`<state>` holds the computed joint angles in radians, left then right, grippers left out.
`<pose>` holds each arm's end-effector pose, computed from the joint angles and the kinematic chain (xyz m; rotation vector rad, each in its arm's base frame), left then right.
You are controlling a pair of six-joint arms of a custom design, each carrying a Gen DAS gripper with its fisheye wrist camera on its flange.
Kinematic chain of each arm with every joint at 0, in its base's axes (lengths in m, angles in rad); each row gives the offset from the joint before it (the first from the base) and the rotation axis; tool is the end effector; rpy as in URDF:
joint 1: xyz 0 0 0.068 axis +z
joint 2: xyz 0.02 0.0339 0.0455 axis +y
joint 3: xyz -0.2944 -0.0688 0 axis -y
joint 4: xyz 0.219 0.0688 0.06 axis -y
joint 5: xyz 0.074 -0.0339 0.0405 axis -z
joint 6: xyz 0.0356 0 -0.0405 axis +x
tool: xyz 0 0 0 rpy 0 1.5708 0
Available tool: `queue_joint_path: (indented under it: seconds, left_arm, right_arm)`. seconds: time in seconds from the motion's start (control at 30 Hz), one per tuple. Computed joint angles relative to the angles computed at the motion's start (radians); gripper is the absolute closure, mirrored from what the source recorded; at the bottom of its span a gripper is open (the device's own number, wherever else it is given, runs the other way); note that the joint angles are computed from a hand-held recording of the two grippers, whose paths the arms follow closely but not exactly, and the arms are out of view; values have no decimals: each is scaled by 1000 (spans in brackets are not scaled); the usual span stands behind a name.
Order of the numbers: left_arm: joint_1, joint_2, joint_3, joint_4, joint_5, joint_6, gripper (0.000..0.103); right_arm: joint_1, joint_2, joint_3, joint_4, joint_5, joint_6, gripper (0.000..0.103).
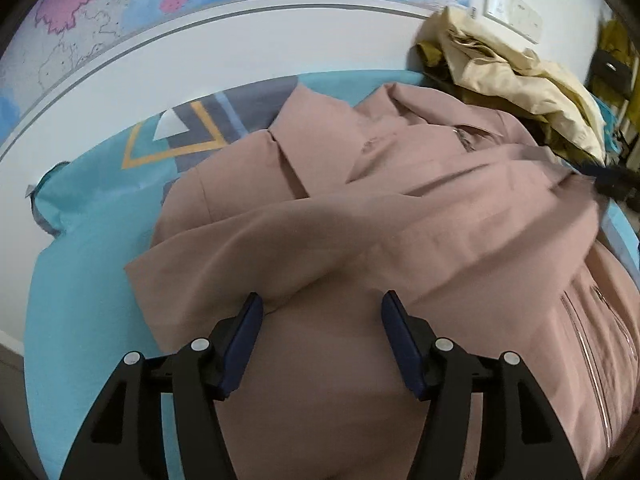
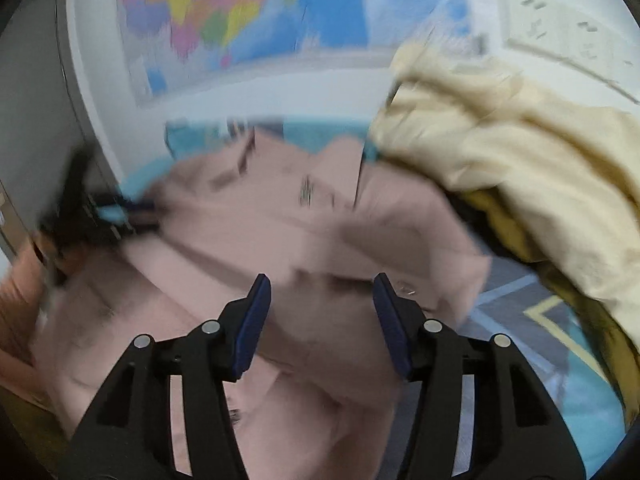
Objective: Fold large clothes
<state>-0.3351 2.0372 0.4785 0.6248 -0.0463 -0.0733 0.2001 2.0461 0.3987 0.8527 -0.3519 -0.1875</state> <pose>0.2651 -0.0906 0.0701 0.3082 2.4877 -0.1107 0.2651 0.0663 0.0757 -0.6166 2.2601 0.4214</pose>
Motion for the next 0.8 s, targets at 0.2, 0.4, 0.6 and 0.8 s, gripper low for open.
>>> queue_joint_path:
  seconds: [0.2, 0.4, 0.6, 0.8]
  left_arm:
    - [-17, -25, -10, -9, -59, -44, 43]
    - [-33, -118, -153, 102, -32, -45, 43]
    - [-61, -84, -235, 217, -26, -58, 42]
    - [-59, 10, -172, 197, -67, -88, 37]
  right_arm:
    - [26, 117, 106, -22, 98, 50, 55]
    - [4, -41, -57, 61, 39, 32, 54]
    - [90, -20, -61, 27, 78, -8, 54]
    - [84, 110, 83, -50, 120, 39, 56]
